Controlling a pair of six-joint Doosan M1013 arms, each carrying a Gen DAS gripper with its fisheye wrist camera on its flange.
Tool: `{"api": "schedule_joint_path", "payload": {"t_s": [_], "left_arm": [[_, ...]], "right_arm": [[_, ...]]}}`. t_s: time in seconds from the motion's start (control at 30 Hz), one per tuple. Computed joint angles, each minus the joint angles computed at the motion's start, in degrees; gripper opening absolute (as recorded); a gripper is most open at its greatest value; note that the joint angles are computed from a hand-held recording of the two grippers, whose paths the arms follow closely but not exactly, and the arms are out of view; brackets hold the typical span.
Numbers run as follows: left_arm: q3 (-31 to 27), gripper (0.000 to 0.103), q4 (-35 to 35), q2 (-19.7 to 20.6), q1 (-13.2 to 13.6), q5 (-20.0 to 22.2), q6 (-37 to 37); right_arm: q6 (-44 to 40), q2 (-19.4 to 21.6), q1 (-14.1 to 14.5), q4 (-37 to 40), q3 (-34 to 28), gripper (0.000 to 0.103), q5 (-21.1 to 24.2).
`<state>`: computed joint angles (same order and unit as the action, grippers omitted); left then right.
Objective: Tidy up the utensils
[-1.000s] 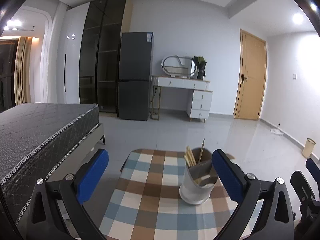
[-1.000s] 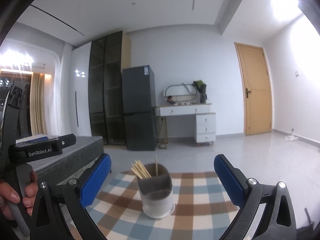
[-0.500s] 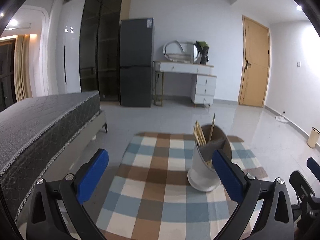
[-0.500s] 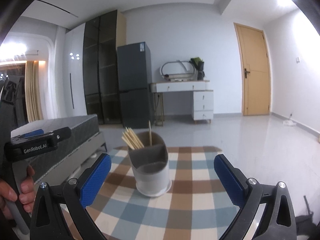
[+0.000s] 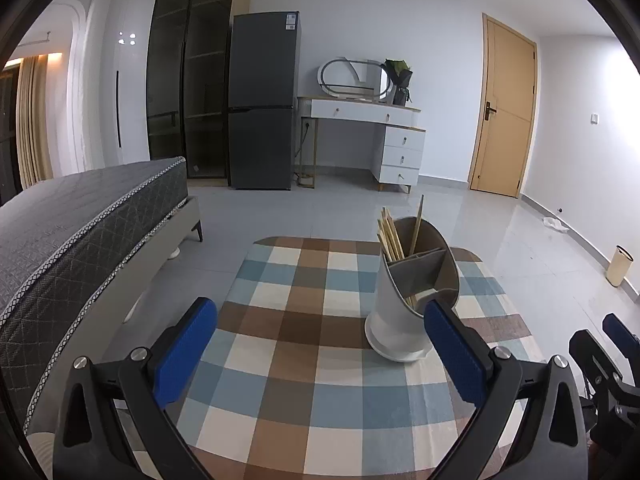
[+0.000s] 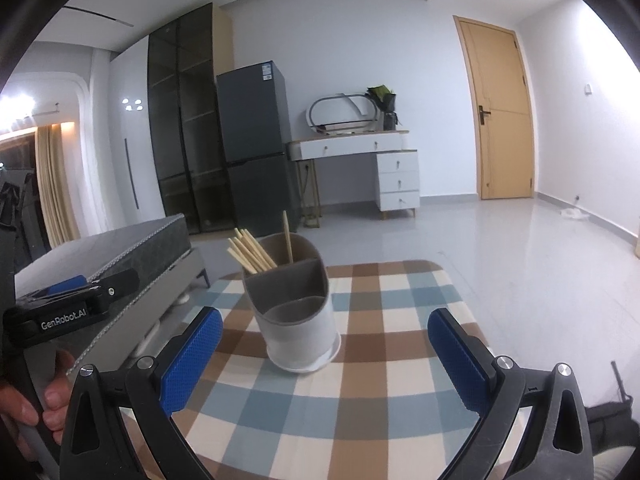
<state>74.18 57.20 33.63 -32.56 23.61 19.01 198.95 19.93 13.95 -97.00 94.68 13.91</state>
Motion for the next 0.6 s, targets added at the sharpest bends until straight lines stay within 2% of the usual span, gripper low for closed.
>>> {"api": "schedule_joint_path", "payload": {"t_s": [0.13, 0.3, 0.6], "left_arm": [[-0.1, 0.101, -3.9, -0.1, 0.2, 0.2, 3.3], [-0.1, 0.101, -3.1, -0.1, 0.3, 0.5, 2.0], [-0.2, 0.101, -5.8, -0.3, 0.5, 0.3, 4.4]], "right_arm": [[-1.0, -0.2, -0.1, 1.9, 0.1, 0.103, 0.0], [-2.0, -0.4, 0.2, 2.5, 0.3, 0.103, 0.7], [-5.9, 0.0, 0.5, 5.3, 0.0, 0.103, 1.4]]}}
